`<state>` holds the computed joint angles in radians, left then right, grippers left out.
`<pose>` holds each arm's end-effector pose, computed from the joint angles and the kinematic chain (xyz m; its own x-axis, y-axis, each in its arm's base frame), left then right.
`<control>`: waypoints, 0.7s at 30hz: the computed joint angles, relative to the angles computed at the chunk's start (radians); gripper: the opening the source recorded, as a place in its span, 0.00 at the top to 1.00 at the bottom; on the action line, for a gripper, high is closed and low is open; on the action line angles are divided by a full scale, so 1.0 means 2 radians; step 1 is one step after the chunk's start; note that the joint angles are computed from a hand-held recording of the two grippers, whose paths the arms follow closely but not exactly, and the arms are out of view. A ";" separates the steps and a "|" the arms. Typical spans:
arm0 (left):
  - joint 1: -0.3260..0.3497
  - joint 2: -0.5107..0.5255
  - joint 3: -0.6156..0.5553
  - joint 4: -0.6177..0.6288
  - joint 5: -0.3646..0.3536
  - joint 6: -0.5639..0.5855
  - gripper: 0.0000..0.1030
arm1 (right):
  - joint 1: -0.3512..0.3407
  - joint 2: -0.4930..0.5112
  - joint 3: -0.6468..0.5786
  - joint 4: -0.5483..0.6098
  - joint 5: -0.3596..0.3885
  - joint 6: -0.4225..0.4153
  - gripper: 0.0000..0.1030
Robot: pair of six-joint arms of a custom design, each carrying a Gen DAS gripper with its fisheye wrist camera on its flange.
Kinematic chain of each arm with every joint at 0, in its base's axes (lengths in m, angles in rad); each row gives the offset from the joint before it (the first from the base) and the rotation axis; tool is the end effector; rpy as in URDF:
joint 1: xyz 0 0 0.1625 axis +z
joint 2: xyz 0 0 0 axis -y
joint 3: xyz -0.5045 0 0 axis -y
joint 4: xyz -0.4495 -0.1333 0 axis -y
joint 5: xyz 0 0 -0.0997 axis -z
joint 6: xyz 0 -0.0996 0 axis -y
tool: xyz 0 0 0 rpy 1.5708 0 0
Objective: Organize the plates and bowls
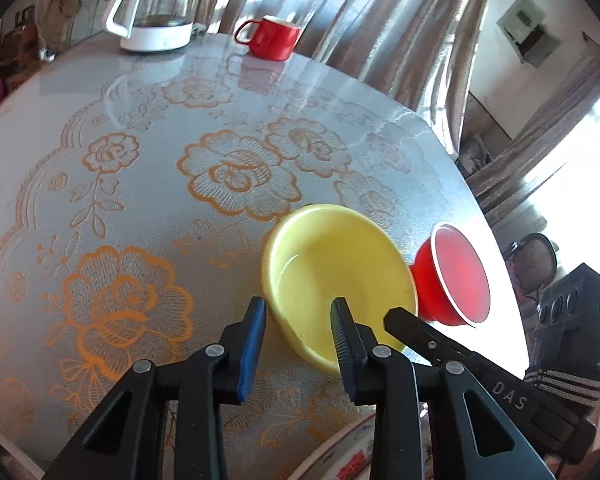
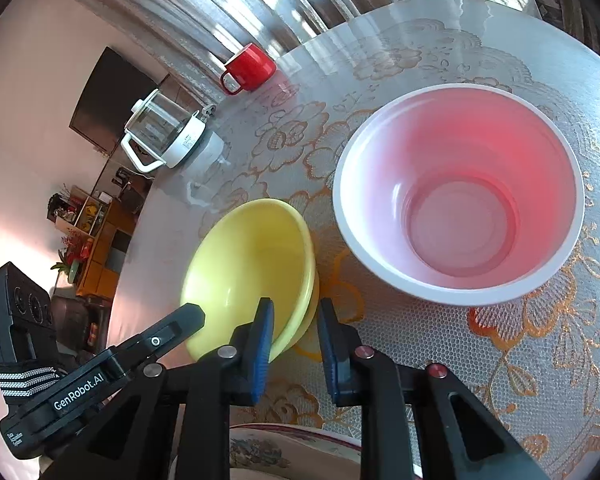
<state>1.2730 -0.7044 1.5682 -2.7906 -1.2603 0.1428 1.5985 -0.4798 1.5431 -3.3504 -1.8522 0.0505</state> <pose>-0.0791 -0.8156 0.0933 -0.8928 0.3033 -0.3331 0.4062 0.8616 -0.3042 0.1279 -0.8008 -0.0042 -0.9652 0.1935 0.1760 0.0279 0.7451 -0.6663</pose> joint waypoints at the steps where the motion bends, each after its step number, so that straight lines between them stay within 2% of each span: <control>1: -0.002 -0.001 0.003 -0.007 0.003 0.006 0.68 | 0.001 0.000 0.000 -0.001 -0.001 -0.004 0.80; 5: -0.007 -0.003 0.011 -0.020 0.010 0.020 0.68 | 0.006 0.003 -0.003 -0.005 -0.012 -0.016 0.80; 11: -0.006 0.000 0.004 -0.014 0.023 0.006 0.68 | 0.004 0.003 -0.004 0.003 -0.012 -0.010 0.82; 13: -0.004 0.005 -0.007 -0.004 0.026 -0.011 0.62 | 0.004 0.003 -0.006 0.008 -0.012 -0.008 0.80; 15: -0.002 0.011 -0.015 -0.002 0.030 -0.020 0.61 | 0.001 0.001 -0.007 0.014 -0.006 -0.001 0.78; 18: -0.001 0.014 -0.019 0.000 0.028 -0.008 0.66 | 0.001 0.003 -0.007 0.011 -0.007 0.000 0.74; 19: 0.000 0.013 -0.018 -0.001 0.018 0.000 0.72 | 0.000 0.003 -0.007 0.010 -0.004 -0.003 0.74; 21: -0.001 0.008 -0.007 -0.019 0.003 0.012 0.72 | 0.004 0.004 -0.006 0.005 -0.007 -0.019 0.77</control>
<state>1.2713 -0.6877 1.5535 -2.8276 -1.2542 0.1676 1.6058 -0.4723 1.5319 -3.3403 -1.8659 0.0126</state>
